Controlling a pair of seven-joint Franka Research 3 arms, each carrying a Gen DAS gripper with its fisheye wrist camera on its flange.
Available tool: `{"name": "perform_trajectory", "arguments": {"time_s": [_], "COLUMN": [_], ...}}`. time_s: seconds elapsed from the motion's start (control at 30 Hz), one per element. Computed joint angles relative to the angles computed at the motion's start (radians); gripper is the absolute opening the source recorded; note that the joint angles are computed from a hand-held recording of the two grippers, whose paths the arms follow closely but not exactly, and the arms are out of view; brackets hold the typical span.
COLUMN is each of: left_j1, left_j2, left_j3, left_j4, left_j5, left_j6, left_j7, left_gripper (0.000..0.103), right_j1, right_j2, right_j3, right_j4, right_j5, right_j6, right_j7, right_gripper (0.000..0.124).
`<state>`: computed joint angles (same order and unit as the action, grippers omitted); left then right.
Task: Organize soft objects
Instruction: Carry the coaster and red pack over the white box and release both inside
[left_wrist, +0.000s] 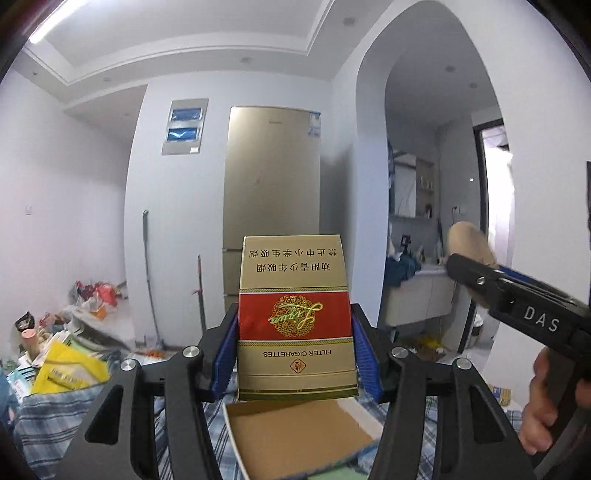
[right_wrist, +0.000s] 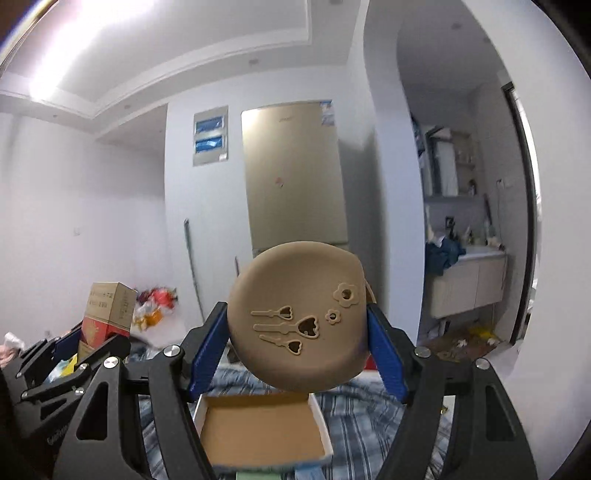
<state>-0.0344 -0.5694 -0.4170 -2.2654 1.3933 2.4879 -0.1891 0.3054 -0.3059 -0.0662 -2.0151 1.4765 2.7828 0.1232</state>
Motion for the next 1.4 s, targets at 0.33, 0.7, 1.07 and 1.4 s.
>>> {"name": "perform_trajectory", "arguments": {"time_s": [0.33, 0.7, 1.07, 1.4], "left_j1": [0.000, 0.021, 0.043, 0.033], "left_j2": [0.123, 0.292, 0.361, 0.367], "left_j3": [0.105, 0.208, 0.209, 0.203], "left_j4": [-0.033, -0.053, -0.058, -0.047], "left_j5": [-0.023, -0.324, -0.412, -0.419], "left_j6": [0.066, 0.233, 0.256, 0.233], "left_j7": [0.004, 0.243, 0.285, 0.307], "left_gripper": [0.058, 0.058, 0.058, 0.060], "right_j1": [-0.012, -0.084, -0.128, -0.132], "right_j2": [0.154, 0.385, 0.473, 0.478], "right_j3": [0.049, 0.100, 0.143, 0.153], "right_j4": [0.105, 0.134, 0.163, 0.161], "right_j5": [0.105, -0.441, -0.647, -0.664], "right_j6": [0.007, -0.110, -0.190, -0.188], "right_j7": [-0.122, 0.279, 0.423, 0.430], "right_gripper": [0.071, 0.071, 0.071, 0.072]}}
